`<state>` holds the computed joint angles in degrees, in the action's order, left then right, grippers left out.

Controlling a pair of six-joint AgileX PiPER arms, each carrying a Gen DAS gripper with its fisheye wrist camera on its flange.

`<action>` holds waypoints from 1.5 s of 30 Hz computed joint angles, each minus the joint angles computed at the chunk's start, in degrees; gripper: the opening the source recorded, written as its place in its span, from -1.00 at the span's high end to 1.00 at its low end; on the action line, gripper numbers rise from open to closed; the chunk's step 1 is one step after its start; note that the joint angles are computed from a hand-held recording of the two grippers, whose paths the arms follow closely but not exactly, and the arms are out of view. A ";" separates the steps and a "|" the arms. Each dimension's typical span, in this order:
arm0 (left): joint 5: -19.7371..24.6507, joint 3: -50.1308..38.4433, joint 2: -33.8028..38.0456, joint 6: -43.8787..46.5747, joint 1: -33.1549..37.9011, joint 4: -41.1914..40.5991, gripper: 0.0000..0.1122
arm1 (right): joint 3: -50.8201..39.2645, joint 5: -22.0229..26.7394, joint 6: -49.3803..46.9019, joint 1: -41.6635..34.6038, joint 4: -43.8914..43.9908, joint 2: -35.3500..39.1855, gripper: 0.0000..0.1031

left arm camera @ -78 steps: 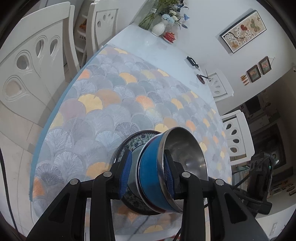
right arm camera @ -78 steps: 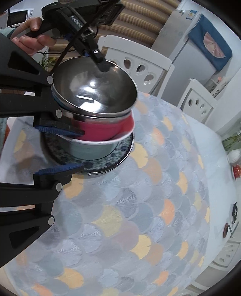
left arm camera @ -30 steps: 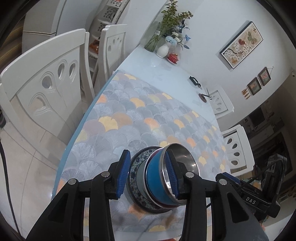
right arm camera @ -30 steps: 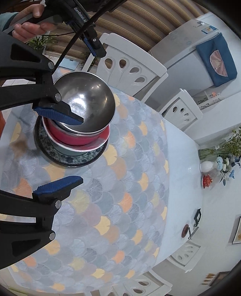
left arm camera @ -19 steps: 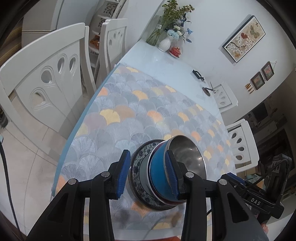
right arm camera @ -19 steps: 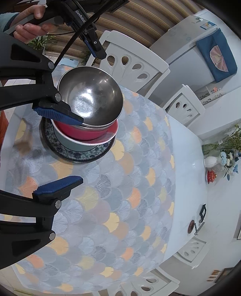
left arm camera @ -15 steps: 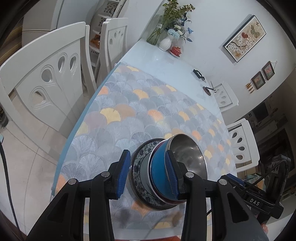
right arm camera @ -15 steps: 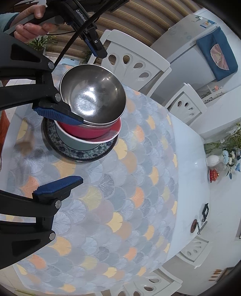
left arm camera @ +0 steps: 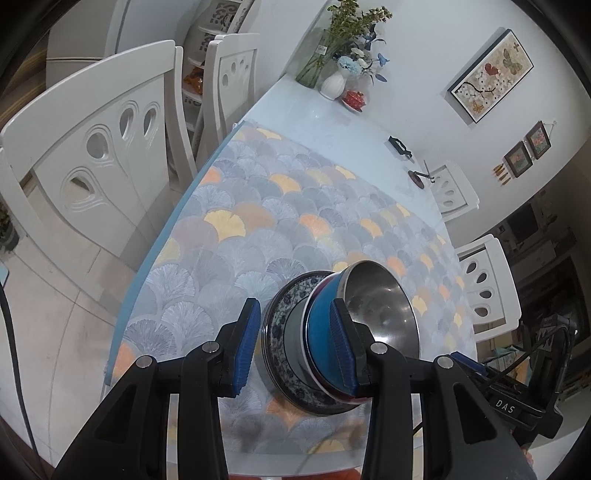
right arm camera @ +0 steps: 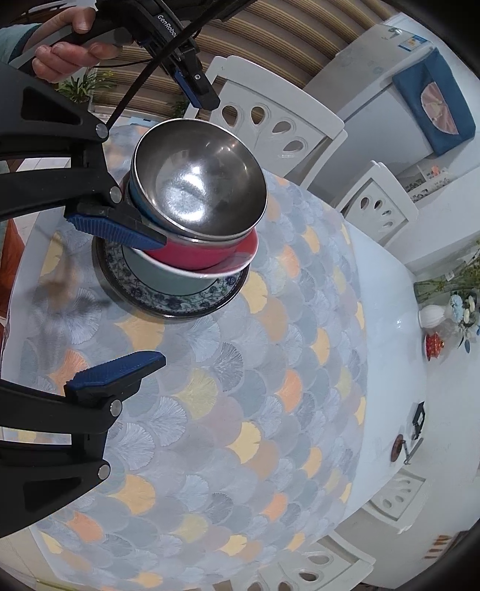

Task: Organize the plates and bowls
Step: 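Open the left tool and release the blue bowl rim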

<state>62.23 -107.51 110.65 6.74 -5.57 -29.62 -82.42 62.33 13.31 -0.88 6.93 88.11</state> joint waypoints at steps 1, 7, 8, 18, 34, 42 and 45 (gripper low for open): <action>0.03 -0.04 0.05 0.03 0.02 -0.03 0.36 | 0.37 -0.08 -0.09 -0.40 0.49 -0.06 -0.06; -0.25 0.47 -0.05 -0.20 -0.47 0.39 0.36 | 2.24 -0.09 -0.70 -3.03 3.10 -0.18 -0.06; -0.25 0.45 -0.11 -0.13 -0.50 0.31 0.36 | 2.43 -0.03 -0.77 -3.38 3.57 -0.23 -0.07; -0.56 -0.59 -0.31 0.27 -2.00 1.05 0.36 | 1.85 0.16 -1.20 -3.25 3.80 0.04 -0.07; -4.10 -1.58 -2.86 -1.77 -7.47 12.04 0.36 | -4.55 5.49 6.47 8.03 -12.78 2.25 -0.06; -5.34 -0.85 -3.76 -4.35 -11.84 20.84 0.35 | -4.70 6.15 6.49 11.28 -12.62 3.26 -0.06; -5.18 -1.44 -3.81 -4.47 -12.16 21.44 0.23 | -4.85 6.25 6.50 11.78 -12.43 3.49 -0.06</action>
